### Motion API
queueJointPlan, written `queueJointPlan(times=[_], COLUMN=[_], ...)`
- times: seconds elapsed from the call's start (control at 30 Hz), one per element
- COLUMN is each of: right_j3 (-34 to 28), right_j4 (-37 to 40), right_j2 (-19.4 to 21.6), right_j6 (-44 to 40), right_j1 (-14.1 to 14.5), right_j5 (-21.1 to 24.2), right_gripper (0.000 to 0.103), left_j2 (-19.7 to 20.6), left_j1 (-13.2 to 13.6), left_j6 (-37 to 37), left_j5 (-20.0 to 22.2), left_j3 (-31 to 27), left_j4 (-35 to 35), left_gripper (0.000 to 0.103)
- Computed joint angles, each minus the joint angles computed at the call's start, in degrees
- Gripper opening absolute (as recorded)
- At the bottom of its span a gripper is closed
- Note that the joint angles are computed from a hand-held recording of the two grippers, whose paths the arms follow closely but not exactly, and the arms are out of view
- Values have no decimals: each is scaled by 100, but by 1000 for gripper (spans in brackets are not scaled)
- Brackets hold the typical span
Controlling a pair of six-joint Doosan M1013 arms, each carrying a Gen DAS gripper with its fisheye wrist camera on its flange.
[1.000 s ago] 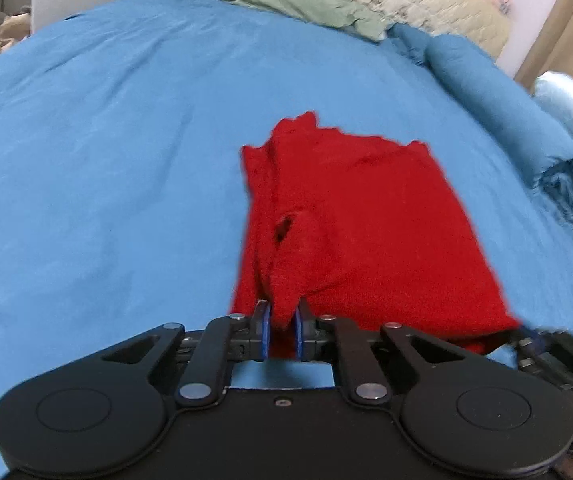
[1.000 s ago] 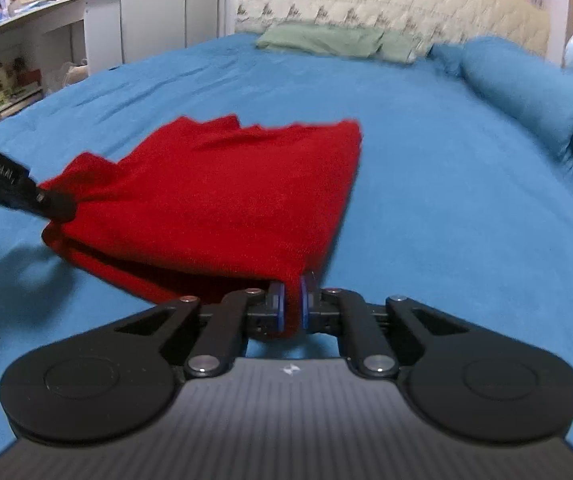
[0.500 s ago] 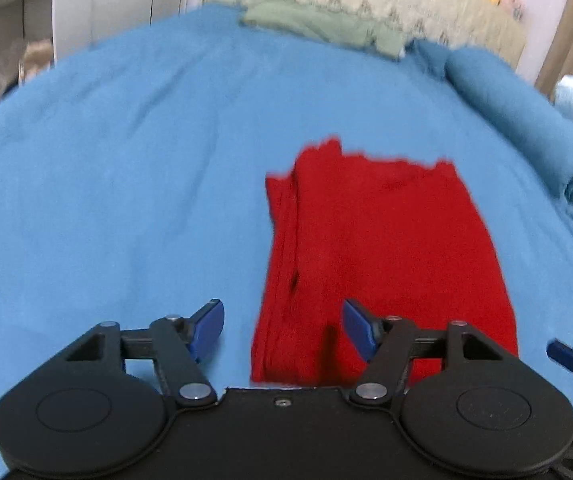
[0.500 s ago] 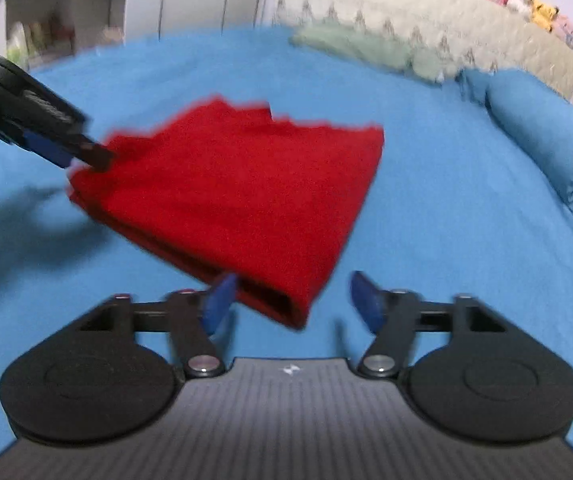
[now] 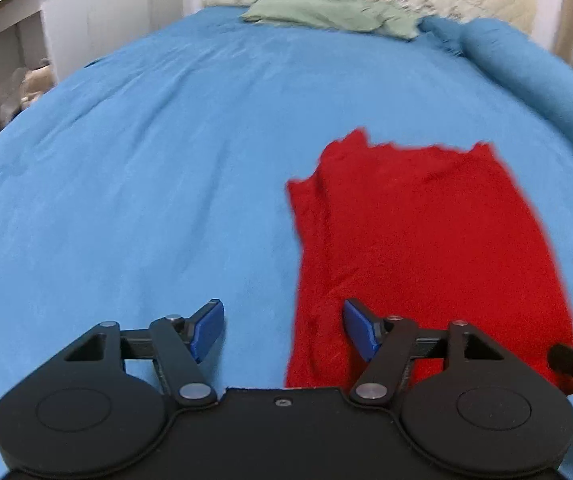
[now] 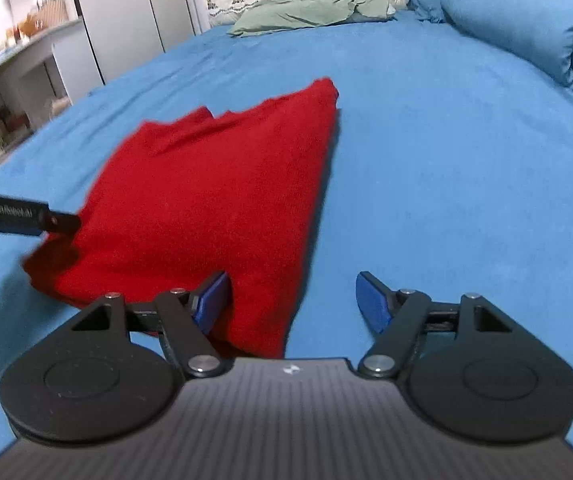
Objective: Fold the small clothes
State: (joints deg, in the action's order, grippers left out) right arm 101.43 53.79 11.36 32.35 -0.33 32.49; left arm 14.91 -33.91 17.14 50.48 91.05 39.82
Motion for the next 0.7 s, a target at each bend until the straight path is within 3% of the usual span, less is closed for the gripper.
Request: queueJointPlan(times=[0.03, 0.07, 0.13, 0.23, 0.33, 0.47, 0.5, 0.53, 0.57, 0.6, 0.63, 0.7], right_j3=[-92, -258, -777, -1654, -2103, -2387, -2367, -2278, -2222, -2187, -2228, -2165], right_j4=[105, 57, -529, -1192, -1080, -1284, -1279, -1227, -1140, -976, -851, -884], right_j2=[8, 61, 255, 725, 1080, 1421, 1445, 1414, 1385, 1368, 1400, 1301], right_j6=[-6, 114, 851, 2141, 2542, 3010, 3052, 2996, 2904, 2775, 2765, 2790], right_j1=[-80, -136, -200, -206, -219, -121, -96, -71, -58, -63, -67, -43], right_j5=[210, 431, 1004, 1959, 2416, 2815, 2765, 2603, 2500, 2508, 2629, 2477], right_gripper=[95, 103, 103, 103, 103, 103, 103, 103, 97, 63, 54, 42], left_j2=[-44, -85, -67, 117, 304, 372, 398, 416, 434, 445, 439, 448], left_j1=[84, 184, 503, 927, 1137, 1196, 1202, 1202, 1210, 1214, 1194, 1123], left_j6=[171, 450, 1486, 2832, 3367, 3397, 3350, 3293, 3390, 3467, 3354, 3142], left_j5=[-248, -479, -932, -1155, -1115, -1483, -1523, -1525, -1539, -1566, -1548, -1357], left_j3=[12, 9, -90, -271, -391, -343, -354, -372, -398, -414, -441, -578], left_j4=[-147, -412, -1543, -3211, -3962, -4084, -4082, -4069, -4230, -4412, -4388, -4053], left_gripper=[98, 102, 103, 102, 95, 90, 80, 61, 51, 32, 22, 20])
